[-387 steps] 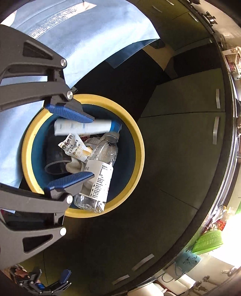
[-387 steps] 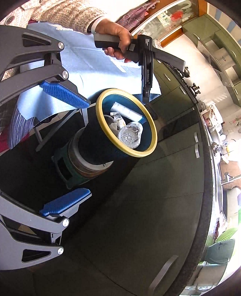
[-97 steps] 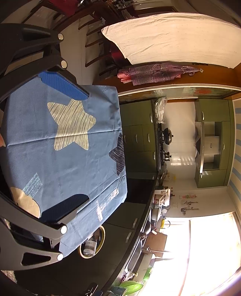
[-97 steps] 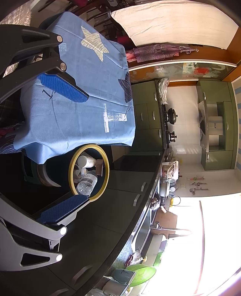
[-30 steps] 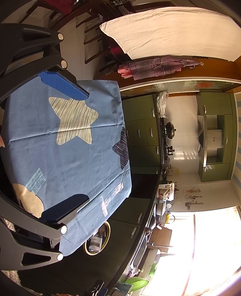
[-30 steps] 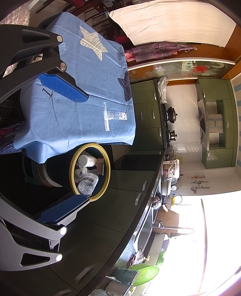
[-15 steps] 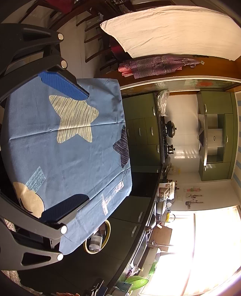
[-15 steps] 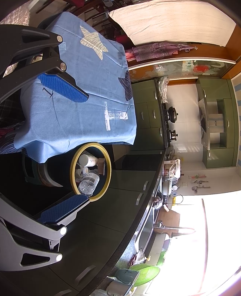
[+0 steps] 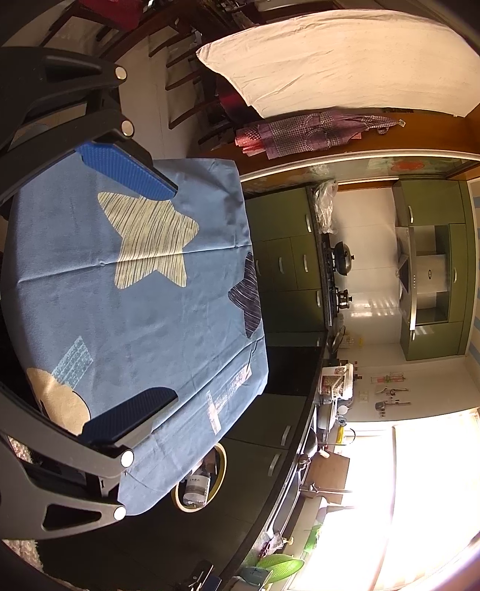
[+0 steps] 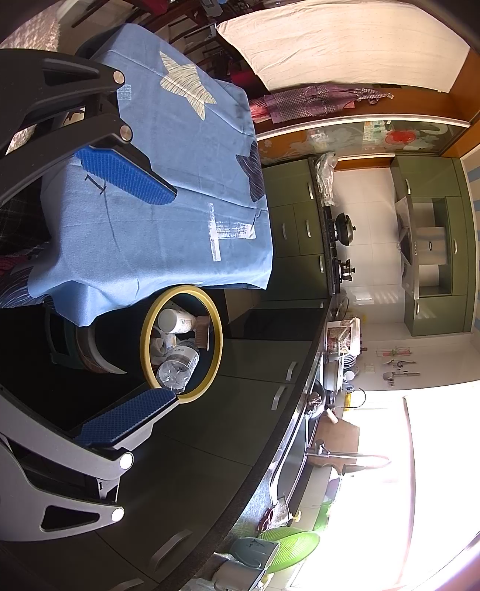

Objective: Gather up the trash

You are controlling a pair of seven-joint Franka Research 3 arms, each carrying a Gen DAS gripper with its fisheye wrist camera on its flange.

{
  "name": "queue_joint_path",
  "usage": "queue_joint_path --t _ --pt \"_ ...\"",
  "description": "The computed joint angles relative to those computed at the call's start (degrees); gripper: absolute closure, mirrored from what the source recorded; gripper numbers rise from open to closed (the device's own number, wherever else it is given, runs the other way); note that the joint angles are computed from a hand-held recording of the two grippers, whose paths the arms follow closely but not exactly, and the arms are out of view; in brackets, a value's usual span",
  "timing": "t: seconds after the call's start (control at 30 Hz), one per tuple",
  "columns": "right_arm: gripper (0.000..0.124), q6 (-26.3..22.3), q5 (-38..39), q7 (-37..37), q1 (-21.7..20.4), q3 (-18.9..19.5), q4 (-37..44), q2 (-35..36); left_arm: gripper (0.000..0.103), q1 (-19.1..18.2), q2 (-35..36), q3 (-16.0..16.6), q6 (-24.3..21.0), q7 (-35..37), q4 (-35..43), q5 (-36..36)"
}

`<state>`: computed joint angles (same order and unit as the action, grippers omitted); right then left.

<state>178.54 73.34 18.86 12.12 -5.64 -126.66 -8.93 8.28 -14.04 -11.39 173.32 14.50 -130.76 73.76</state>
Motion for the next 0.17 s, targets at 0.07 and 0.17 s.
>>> queue_joint_path --t 0.07,0.17 --pt "0.025 0.2 -0.1 0.1 0.0 0.1 0.1 0.2 0.006 -0.8 0.8 1.1 1.2 3.7 0.1 -3.4" --pt "0.025 0.4 -0.9 0.7 -0.1 0.5 0.5 1.0 0.006 -0.8 2.3 1.0 1.2 6.5 1.2 -5.7"
